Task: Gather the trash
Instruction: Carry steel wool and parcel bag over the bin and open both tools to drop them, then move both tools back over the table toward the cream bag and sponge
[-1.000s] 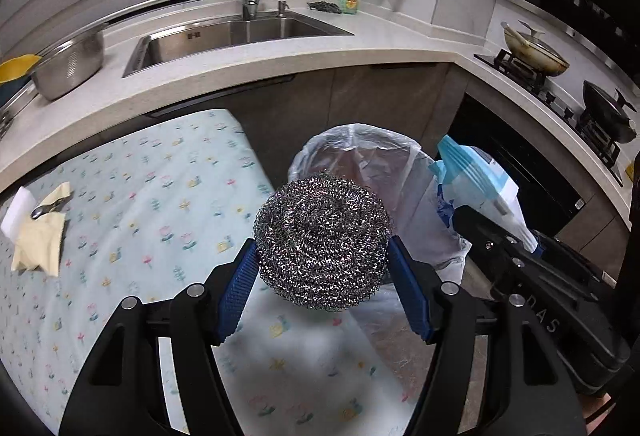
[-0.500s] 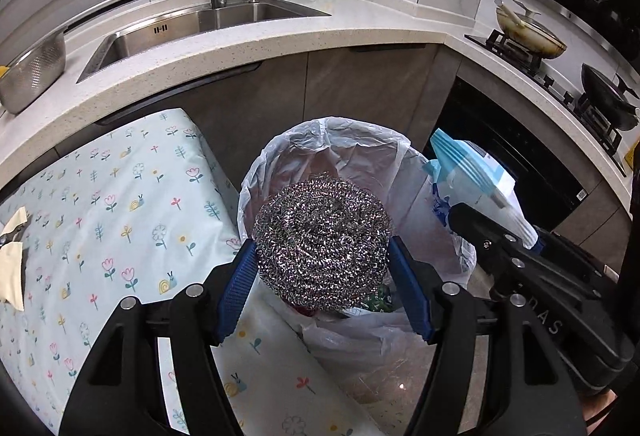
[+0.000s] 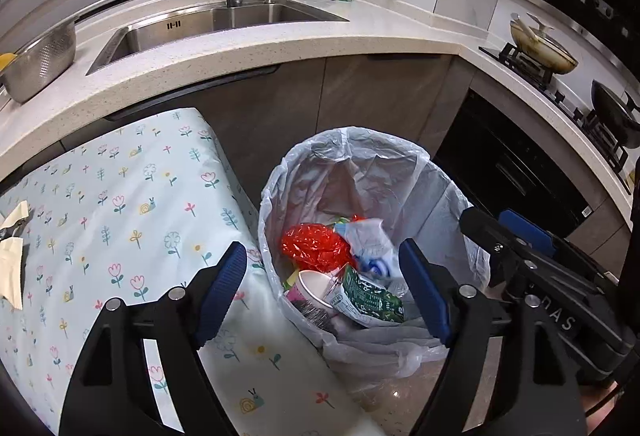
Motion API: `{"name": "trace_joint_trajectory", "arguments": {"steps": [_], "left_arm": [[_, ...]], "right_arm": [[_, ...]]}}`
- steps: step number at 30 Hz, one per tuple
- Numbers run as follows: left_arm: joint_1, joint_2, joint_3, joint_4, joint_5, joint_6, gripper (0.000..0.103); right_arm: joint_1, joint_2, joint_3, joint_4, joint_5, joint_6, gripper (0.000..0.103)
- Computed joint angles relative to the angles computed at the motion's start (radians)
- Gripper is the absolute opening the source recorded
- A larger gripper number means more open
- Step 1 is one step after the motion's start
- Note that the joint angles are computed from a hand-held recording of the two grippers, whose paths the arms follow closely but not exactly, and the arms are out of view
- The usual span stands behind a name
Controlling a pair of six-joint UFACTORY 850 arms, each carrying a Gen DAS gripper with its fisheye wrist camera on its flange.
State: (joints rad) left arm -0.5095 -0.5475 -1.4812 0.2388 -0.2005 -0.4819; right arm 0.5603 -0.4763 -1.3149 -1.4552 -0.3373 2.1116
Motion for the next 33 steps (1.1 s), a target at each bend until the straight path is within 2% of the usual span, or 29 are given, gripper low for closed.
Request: {"name": "trace_joint_trajectory", "arguments": {"steps": [7,18,21,25,33], "left_arm": [[0.013,0.038,0.041,0.112,0.009,-0.126,0.075],[0.07,0.17,0.185,0.471,0.016,-0.52,0.075],[0.098,0.214,0.233,0.56,0.013,-0.62,0.075],[0.142,0.277,0.3,0.647,0.022,-0.728,0.082],[0.245,0.398,0.432,0.825,0.016,-0.9,0.082]], "right_arm": [[0.02,0.012,-0.007,0.006,-0.022,-0.019,0.061],[0.08,0.018,-0.055,0.049,-0.054,-0.091,0.066],[0.105,0.008,-0.085,0.07,-0.058,-0.125,0.066],[0.142,-0.022,-0.148,0.121,-0.063,-0.2,0.067],[0.22,-0.119,-0.31,0.268,-0.067,-0.388,0.067]]}}
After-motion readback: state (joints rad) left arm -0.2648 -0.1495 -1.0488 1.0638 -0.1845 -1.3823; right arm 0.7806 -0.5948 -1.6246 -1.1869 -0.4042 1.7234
